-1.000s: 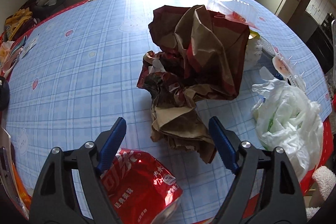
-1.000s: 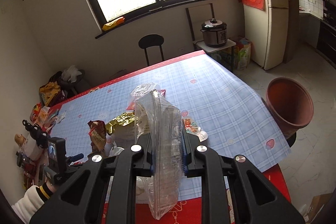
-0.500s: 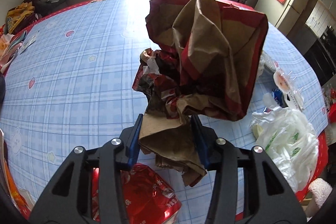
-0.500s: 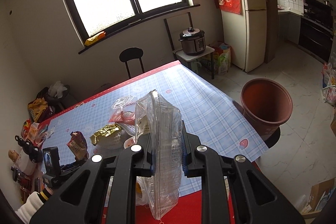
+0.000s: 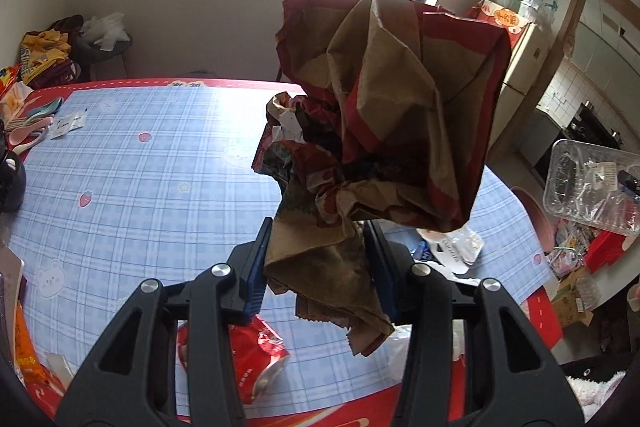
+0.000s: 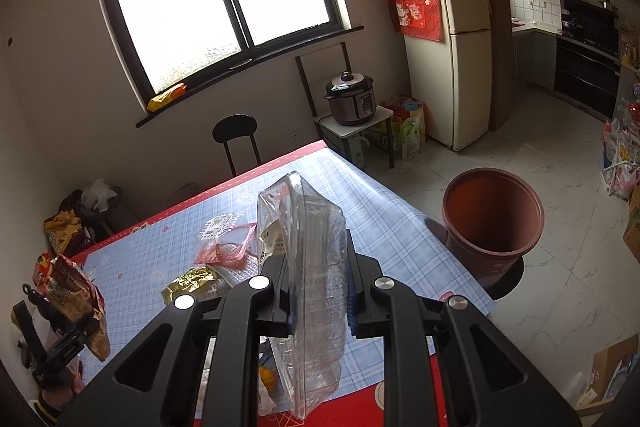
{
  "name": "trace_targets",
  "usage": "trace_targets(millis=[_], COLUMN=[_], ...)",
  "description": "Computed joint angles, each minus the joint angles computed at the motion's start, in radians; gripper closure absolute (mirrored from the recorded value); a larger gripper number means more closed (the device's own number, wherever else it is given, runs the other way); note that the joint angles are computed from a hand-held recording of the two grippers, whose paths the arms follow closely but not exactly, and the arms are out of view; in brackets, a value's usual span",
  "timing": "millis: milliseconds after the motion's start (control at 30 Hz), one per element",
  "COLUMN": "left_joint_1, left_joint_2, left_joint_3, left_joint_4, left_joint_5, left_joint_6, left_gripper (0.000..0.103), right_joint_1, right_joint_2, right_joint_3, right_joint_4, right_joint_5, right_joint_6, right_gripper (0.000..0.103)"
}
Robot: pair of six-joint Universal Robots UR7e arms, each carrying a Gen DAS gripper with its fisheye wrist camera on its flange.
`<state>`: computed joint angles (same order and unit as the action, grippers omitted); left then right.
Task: Collect trash
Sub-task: 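Carry the container and paper bag over to the terracotta bin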
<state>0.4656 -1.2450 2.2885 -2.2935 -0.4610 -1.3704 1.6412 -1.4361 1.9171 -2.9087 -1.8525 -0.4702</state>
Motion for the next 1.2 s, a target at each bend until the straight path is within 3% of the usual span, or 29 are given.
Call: trace_targets(millis=[233, 367, 533, 767, 967, 1200], left_joint_1=[0.01, 0.013, 0.028, 0.037, 0.032, 0.021], left_joint_2=[0.198, 0.312, 0.44, 0.603, 0.7, 0.734], left_joint_3=[-0.127, -0.229, -0.387, -0.608, -0.768, -0.854], left_joint_4=[-0.345, -0.418, -0.39, -0.278, -0.113, 0.096], left_joint_5=[-0.021, -0.017, -0.015, -0.027, -0.027, -0.023], left_joint_6=[0.325, 0.405, 0.419, 0.383, 0.295, 0.127], left_gripper=[0.056, 0.056, 0.056, 0.056, 0.056, 0.056], right_joint_1=[-0.073, -0.136, -0.208, -0.299, -0.346, -0.36], right_joint_2=[-0.015, -0.001, 0.043, 0.162, 0.305, 0.463], right_joint_3=[-0.058, -0.138, -0.28, -0.517, -0.736, -0.963], right_joint_4=[-0.01, 0.038, 0.132, 0.245, 0.356, 0.478], right_joint_5=[-0.002, 0.03, 0.08, 0.087, 0.053, 0.021], right_joint_6=[-0.019, -0.034, -0.064, -0.087, -0.087, -0.1], right_gripper=[0.084, 0.084, 0.084, 0.084, 0.084, 0.084])
